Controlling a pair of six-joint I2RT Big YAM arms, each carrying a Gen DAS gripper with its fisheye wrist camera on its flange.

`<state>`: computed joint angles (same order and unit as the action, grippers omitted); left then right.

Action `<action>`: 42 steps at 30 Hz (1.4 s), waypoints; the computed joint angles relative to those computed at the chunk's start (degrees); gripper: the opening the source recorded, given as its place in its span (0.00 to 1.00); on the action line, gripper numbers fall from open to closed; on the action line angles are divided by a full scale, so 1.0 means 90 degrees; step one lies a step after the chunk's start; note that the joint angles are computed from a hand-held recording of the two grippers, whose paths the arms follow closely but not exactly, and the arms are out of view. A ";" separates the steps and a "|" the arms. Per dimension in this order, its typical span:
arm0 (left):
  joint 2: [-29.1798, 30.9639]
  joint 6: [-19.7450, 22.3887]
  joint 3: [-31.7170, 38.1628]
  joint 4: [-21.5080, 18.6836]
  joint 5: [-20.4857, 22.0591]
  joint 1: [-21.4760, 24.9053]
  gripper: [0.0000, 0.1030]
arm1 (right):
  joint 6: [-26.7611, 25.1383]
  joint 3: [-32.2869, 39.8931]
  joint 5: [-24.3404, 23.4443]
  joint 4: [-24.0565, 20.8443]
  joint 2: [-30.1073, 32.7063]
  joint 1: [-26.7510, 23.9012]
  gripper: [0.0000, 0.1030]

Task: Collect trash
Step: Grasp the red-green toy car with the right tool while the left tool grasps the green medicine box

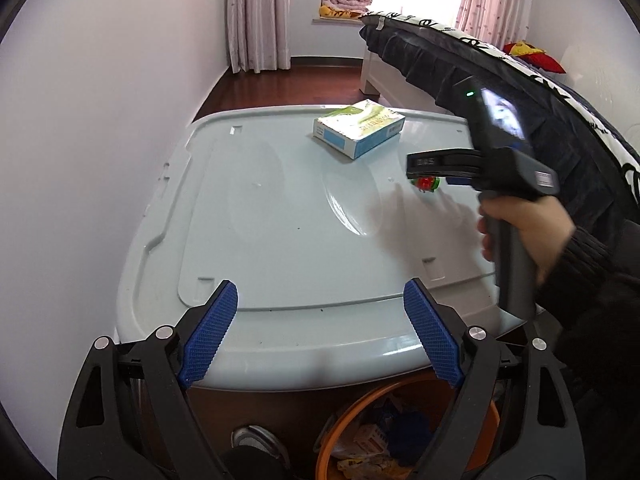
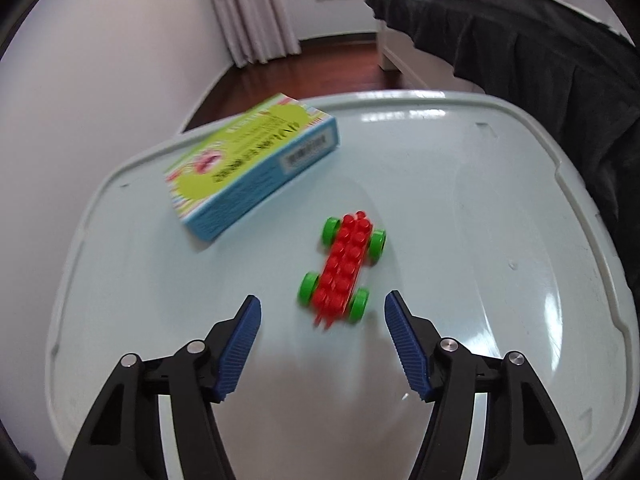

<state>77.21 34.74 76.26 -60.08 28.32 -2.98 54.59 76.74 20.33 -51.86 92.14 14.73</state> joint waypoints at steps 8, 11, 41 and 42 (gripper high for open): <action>0.0274 -0.0082 0.0335 -0.0346 -0.0010 -0.0112 0.81 | -0.0092 0.0123 -0.0053 0.0005 0.0206 -0.0098 0.39; 0.0474 0.0049 0.0675 -0.0542 -0.0023 -0.0269 0.81 | -0.0251 0.0005 -0.0165 0.0126 0.0104 -0.0131 0.38; 0.4764 0.2392 0.5305 -0.0793 -0.1396 -0.2490 0.90 | -0.0667 -0.2268 -0.0027 0.1887 -0.3297 0.0618 0.39; 0.4923 0.2431 0.5564 -0.1029 -0.1403 -0.2505 0.90 | -0.0655 -0.2272 0.0004 0.1875 -0.3318 0.0646 0.39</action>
<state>121.51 56.62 126.33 -69.34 15.69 -25.53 48.70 56.29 20.36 -34.98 62.28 20.54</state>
